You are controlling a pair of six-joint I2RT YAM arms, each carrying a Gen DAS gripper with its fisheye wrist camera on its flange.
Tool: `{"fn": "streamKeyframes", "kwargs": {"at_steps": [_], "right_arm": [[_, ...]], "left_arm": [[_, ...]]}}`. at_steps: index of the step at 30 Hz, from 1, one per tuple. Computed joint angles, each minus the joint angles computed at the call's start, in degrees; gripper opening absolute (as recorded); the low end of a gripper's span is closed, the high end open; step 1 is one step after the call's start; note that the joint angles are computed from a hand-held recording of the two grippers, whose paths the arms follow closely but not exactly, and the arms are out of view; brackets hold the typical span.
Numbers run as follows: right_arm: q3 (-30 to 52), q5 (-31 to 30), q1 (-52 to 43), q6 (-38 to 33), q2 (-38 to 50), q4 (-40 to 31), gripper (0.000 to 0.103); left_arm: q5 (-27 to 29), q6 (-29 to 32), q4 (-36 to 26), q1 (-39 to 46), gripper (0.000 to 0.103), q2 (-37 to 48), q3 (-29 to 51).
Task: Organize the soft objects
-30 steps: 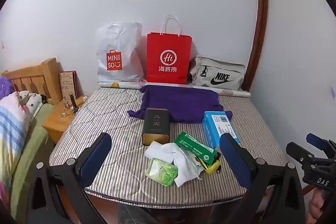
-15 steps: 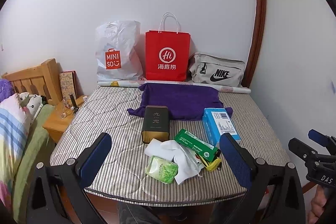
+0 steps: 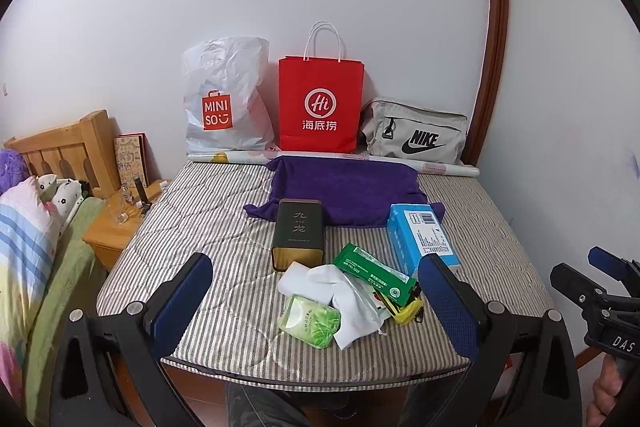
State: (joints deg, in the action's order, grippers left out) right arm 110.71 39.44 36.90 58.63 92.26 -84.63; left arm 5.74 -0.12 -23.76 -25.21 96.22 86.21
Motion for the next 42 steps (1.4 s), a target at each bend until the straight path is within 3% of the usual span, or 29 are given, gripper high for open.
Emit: {"fn": "streamKeyframes", "kwargs": {"at_steps": [42], "right_arm": [[-2.8,-2.4,-0.8,-1.3,-0.2,3.3,0.097]], "left_arm": [[-0.5,0.2,-0.4,-0.2,0.103,0.1,0.3]]}}
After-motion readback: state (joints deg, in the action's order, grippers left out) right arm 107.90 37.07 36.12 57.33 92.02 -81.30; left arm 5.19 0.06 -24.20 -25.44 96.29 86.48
